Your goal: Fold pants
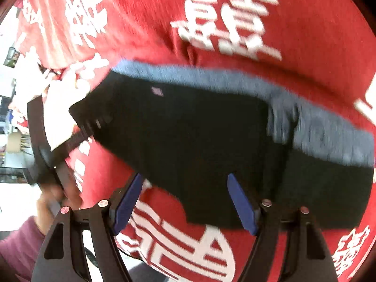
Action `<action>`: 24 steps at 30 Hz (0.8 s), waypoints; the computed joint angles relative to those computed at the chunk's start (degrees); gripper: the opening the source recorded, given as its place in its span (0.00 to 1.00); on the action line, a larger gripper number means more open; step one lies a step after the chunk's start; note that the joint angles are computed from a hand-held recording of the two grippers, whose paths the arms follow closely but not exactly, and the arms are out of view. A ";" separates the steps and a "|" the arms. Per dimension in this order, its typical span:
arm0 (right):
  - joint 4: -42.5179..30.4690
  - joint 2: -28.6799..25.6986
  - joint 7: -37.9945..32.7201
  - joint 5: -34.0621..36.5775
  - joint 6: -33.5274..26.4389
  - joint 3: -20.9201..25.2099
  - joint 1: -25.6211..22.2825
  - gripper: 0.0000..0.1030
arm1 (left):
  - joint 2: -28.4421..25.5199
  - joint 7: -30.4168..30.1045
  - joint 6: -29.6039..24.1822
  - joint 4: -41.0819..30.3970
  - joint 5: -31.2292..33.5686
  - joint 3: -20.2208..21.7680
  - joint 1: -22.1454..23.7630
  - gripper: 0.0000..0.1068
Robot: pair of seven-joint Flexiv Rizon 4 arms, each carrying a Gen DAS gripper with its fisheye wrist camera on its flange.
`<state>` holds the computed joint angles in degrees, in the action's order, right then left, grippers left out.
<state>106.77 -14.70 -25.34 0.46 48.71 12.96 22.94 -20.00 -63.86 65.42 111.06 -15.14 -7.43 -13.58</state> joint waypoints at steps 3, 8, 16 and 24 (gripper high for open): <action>-8.57 -4.67 -10.28 6.67 -1.77 1.06 -3.56 0.76 | 1.41 4.34 10.13 3.38 10.37 1.83 -3.65 0.30; -26.84 -15.49 -22.76 14.84 -9.08 2.95 -6.72 0.79 | 1.43 2.86 12.51 3.42 16.31 4.23 -6.25 0.30; -56.75 -34.18 -31.66 12.92 -34.55 2.14 -2.56 0.81 | 0.74 0.37 11.88 2.24 20.38 5.69 -7.02 0.30; -45.57 -28.67 -32.67 17.43 -25.88 1.29 -3.58 0.16 | 3.85 3.34 11.04 3.99 18.02 2.16 -5.57 0.30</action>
<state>61.20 -43.37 -58.01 17.89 22.83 14.25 19.36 -16.15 -60.51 76.46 115.05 2.88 -5.28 -19.15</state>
